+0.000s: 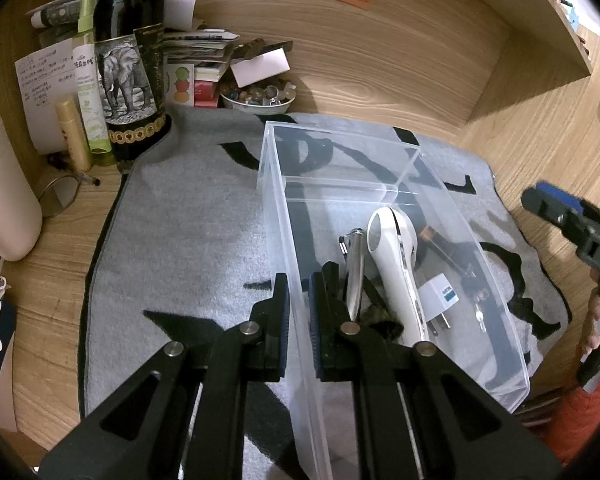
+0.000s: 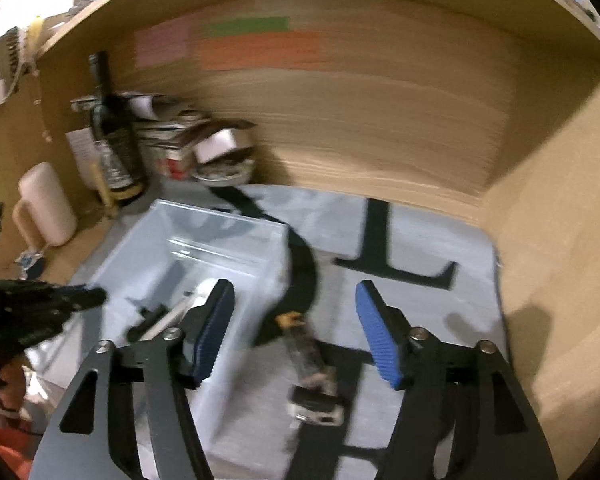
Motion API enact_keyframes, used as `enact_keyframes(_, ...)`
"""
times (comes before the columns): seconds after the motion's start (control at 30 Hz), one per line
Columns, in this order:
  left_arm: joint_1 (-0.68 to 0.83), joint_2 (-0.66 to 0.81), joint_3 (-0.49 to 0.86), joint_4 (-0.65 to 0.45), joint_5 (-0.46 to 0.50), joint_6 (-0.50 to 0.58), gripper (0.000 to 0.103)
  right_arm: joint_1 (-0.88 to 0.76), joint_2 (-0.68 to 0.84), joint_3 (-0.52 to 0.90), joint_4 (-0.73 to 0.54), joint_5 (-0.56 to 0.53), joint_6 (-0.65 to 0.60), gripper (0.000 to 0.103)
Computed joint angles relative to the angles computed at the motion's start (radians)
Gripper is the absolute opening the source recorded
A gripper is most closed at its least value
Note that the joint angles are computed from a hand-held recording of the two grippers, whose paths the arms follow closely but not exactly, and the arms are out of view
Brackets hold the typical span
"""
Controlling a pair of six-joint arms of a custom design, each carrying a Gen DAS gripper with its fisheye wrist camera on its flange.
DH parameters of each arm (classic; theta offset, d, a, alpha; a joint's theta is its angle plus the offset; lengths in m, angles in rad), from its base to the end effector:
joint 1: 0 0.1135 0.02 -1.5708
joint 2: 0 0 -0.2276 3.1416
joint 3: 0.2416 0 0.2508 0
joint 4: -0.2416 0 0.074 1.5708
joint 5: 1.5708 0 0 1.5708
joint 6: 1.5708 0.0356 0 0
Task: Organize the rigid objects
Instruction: 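Reach the right gripper down to the black key fob on the mat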
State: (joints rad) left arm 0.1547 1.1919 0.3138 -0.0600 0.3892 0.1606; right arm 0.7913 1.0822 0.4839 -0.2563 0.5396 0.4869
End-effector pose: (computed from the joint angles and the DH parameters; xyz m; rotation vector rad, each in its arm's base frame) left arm 0.2004 0.0176 0.0896 0.1645 2.4380 -0.3493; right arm 0.1654 0.1414 0.1480 -0.1116 2.2719 0.0028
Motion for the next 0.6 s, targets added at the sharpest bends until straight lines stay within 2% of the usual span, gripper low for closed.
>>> enact_keyframes(0.13,-0.010,0.002,0.002,0.003,-0.015,-0.001,0.009,-0.061,-0.041,-0.072,-0.016,-0.045,0.026,0.060)
enact_keyframes(0.3,-0.012,0.000,0.002,0.000,-0.016,-0.013,0.009,-0.141,-0.025,-0.155,0.046,-0.148,0.042,0.060)
enact_keyframes(0.6,-0.018,-0.005,-0.002,0.000,-0.024,-0.018,0.009,-0.127,0.203,-0.165,0.217,-0.224,0.083,0.060)
